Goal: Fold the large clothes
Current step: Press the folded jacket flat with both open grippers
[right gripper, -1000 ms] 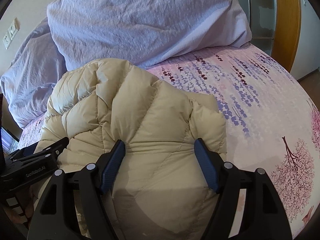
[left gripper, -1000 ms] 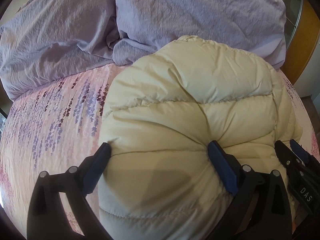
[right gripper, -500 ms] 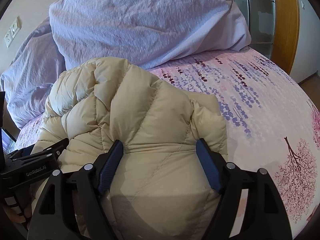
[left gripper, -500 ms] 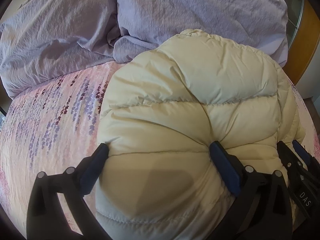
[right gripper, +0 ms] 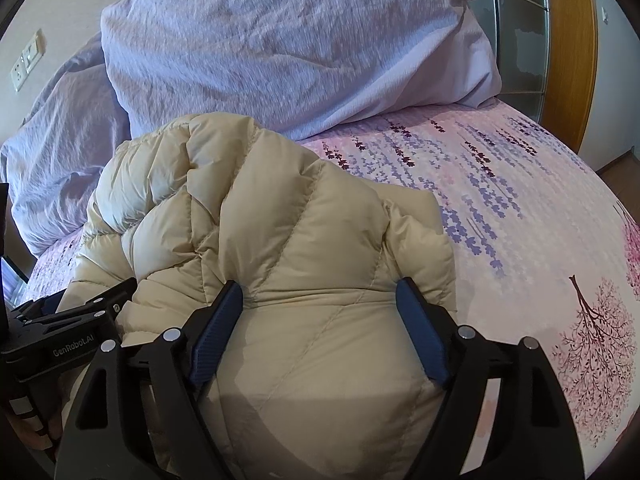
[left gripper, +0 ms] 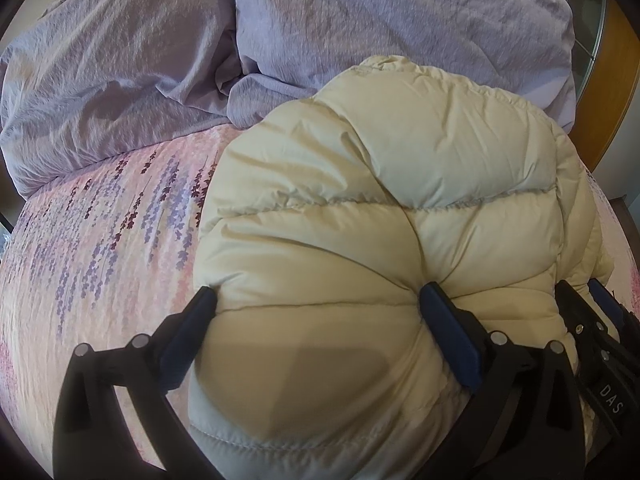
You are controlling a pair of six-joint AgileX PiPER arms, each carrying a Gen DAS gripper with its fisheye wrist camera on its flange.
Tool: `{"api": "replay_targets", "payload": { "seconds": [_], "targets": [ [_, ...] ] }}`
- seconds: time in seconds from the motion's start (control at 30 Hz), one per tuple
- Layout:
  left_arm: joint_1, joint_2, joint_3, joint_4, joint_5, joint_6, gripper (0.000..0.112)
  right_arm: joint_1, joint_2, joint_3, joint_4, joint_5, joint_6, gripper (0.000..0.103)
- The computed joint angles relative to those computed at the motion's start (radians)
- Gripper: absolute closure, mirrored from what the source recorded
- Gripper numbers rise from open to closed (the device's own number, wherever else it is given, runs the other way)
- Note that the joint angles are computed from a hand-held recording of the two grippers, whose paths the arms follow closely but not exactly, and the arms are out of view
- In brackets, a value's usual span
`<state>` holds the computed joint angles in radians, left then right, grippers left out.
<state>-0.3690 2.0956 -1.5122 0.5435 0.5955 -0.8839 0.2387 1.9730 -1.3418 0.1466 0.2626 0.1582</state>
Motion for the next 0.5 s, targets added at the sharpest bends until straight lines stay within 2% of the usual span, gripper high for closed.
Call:
{"api": "replay_targets", "payload": {
  "seconds": [0.3, 0.5],
  "targets": [
    [-0.005, 0.000, -0.002, 0.008, 0.005, -0.011, 0.011, 0.000, 0.000, 0.009, 0.005, -0.017, -0.007, 0.021],
    [-0.004, 0.003, -0.008, 0.005, 0.011, -0.009, 0.011, -0.014, 0.006, 0.017, 0.149, -0.036, -0.152, 0.020]
  ]
}}
